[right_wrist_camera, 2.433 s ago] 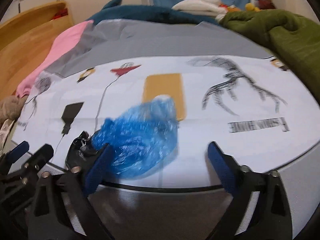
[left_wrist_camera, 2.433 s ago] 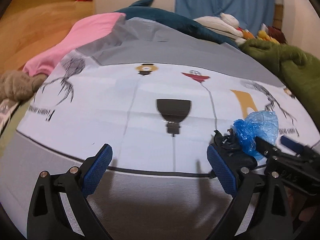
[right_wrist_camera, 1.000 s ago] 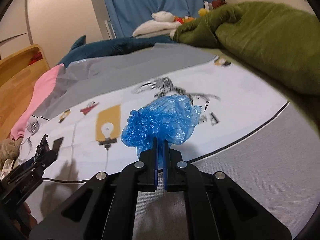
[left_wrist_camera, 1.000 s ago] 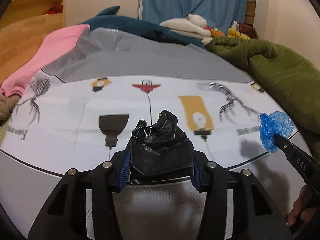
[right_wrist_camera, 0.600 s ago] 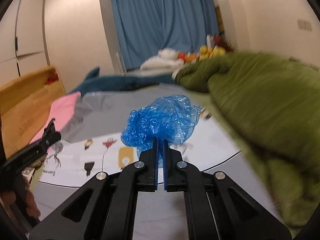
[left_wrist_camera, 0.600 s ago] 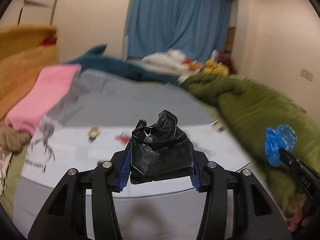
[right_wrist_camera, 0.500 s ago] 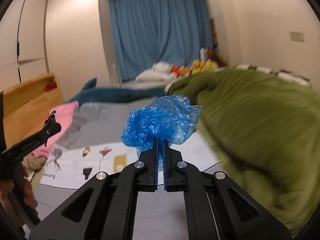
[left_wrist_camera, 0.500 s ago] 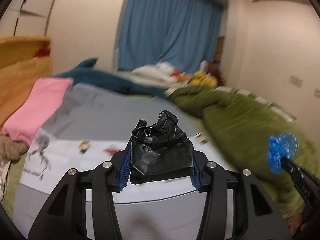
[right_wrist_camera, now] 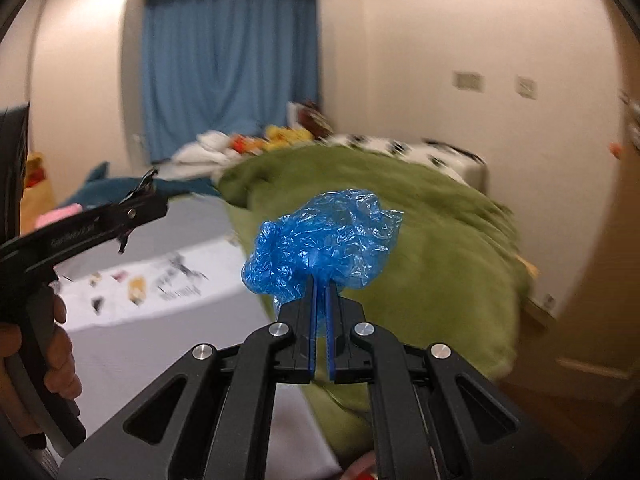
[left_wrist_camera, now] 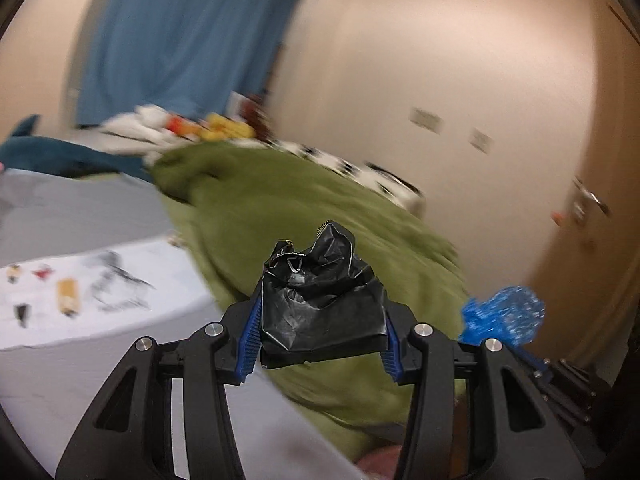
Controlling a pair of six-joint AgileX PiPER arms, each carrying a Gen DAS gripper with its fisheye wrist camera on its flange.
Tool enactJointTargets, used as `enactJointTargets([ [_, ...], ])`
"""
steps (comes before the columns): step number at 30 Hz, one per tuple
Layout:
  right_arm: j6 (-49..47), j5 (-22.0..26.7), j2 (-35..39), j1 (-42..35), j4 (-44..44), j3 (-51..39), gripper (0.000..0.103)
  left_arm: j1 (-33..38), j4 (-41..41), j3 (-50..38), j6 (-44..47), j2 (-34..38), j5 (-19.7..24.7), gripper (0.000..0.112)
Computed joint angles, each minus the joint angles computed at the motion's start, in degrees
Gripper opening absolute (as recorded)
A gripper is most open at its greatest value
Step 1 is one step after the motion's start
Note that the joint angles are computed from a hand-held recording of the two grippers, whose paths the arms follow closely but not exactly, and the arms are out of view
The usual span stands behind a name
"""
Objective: Collect trash
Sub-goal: 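Carry the black and blue bags to the pink bin and open both tools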
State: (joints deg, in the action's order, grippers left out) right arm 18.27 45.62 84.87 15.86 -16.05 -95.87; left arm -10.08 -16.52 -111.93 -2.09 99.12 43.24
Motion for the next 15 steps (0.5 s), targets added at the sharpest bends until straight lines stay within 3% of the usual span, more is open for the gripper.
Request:
enactJointTargets([
  [7,-10.2,-3.1,-14.9,-19.1,11.9,25.9,0.005,-15.5,3.6,9.4,-4.8,2.5,-1.2,0.048],
  [15,-22.2,-6.7,-16.0,-34.5,24.8,44.4,0.006,-25.6,6.1,12.3,-7.8,13.2,2.9,0.048],
])
